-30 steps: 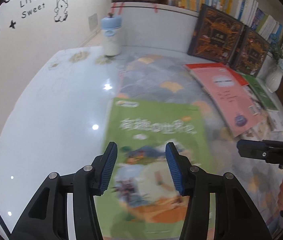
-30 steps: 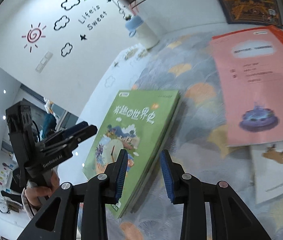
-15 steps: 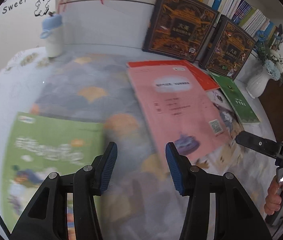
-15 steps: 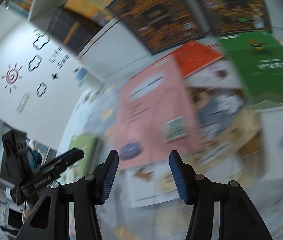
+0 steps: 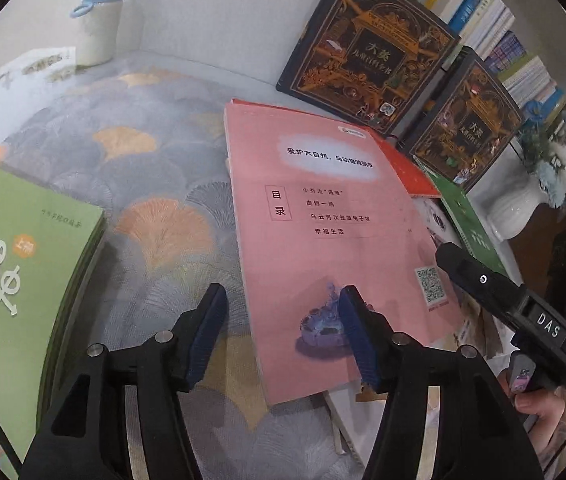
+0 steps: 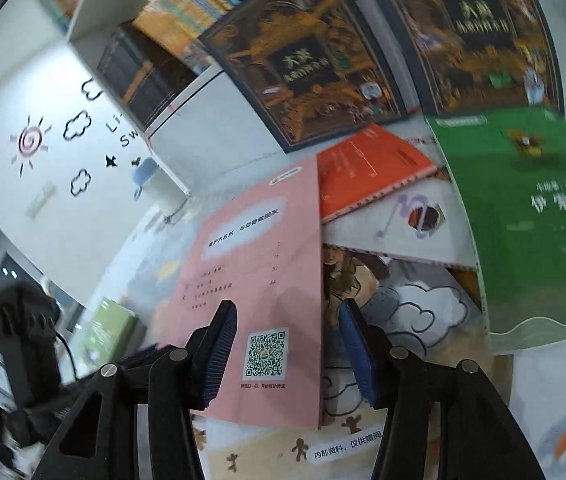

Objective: Organize books
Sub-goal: 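Grasp the pink book edge with the left gripper and lift it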

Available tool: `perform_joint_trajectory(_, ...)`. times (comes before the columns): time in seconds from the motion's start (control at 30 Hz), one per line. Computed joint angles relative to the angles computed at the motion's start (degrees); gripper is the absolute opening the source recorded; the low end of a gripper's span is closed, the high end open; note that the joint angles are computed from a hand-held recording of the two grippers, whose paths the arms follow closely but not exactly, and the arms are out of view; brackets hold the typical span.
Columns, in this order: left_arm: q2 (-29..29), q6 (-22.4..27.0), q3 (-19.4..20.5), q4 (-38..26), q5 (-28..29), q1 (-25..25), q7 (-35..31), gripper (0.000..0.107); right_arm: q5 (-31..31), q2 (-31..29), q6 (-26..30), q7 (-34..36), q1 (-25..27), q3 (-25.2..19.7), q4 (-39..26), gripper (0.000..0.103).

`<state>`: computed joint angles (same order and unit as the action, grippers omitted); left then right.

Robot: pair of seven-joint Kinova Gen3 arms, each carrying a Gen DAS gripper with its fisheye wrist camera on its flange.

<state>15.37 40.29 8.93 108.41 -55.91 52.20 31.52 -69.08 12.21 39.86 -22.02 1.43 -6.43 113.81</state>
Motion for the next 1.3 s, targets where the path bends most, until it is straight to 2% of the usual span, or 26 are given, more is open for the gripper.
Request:
perform_joint_trajectory(0.07, 0.6, 0.9, 0.0, -0.5, -0.8, 0.5, -0.3, 0.061, -0.7, -0.2, -0.5, 0.7, 0.0, -0.1, 0.4, 0.052)
perform_joint_trajectory(0.27, 1.0, 1.0, -0.3, -0.5, -2.2, 1.0, 0.4, 0.063, -4.7, 2.8, 5.7, 3.1, 3.0, 0.6, -0.5, 0.052)
perform_joint_trajectory(0.4, 1.0, 0.9, -0.3, -0.2, -2.5, 1.1, 0.9, 0.063, -4.1, 2.1, 4.2, 2.6, 1.9, 0.6, -0.4, 0.052)
perform_joint_trajectory(1.3, 2.1, 2.1, -0.4, -1.6, -2.2, 1.7, -0.7, 0.07, -3.5, 2.2, 4.4, 2.2, 1.9, 0.6, -0.6, 0.053)
